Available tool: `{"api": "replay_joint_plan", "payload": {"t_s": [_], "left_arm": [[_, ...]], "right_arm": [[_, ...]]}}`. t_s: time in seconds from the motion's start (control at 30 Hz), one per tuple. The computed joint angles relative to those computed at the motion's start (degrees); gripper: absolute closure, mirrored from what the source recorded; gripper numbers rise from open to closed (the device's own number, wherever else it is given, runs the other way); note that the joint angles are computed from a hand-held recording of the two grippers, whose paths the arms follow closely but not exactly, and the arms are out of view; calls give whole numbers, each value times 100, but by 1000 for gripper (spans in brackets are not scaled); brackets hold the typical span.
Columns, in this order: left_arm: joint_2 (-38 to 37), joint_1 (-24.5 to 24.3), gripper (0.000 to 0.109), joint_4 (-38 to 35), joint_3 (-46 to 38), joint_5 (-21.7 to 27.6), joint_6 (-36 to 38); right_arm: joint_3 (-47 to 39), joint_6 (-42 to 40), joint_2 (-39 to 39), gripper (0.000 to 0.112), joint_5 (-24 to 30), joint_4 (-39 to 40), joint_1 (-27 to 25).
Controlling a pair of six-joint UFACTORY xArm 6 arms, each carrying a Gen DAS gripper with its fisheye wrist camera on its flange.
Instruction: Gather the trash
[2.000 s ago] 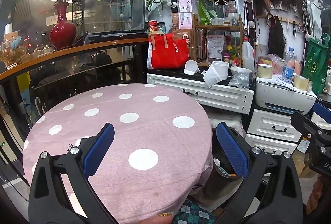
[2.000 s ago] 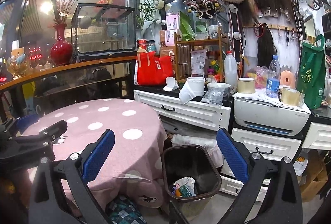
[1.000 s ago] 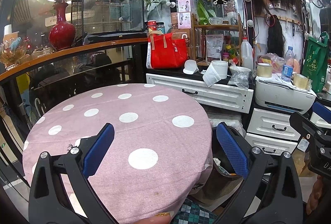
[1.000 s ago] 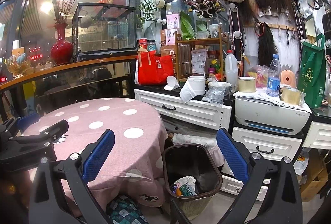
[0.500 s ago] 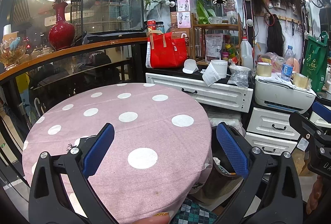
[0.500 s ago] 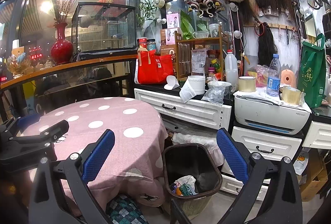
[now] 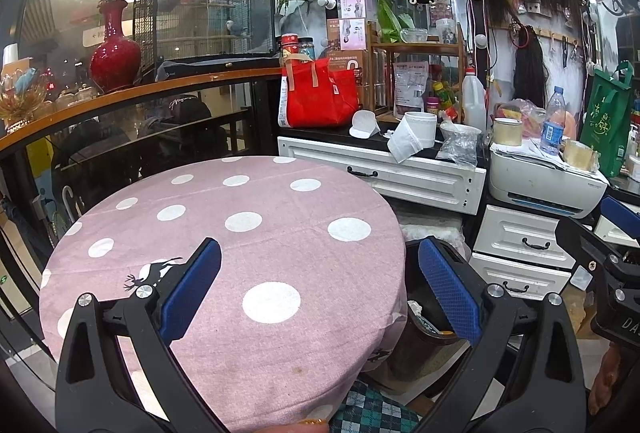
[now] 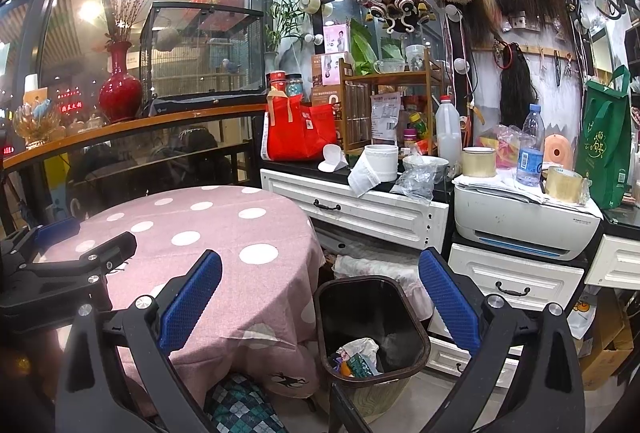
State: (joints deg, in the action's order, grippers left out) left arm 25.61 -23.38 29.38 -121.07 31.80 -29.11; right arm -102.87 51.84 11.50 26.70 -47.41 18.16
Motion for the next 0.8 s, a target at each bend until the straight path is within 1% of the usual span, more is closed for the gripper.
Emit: {"api": "replay_joint_plan", "payload": {"t_s": [0.47, 0.8], "left_arm": [[56, 39, 11, -293, -77, 61, 182], [81, 28, 11, -337, -103, 104, 266]], "right_arm": [[-23, -38, 14, 15, 5, 39, -4], [95, 31, -48, 15, 31, -5, 46]]}}
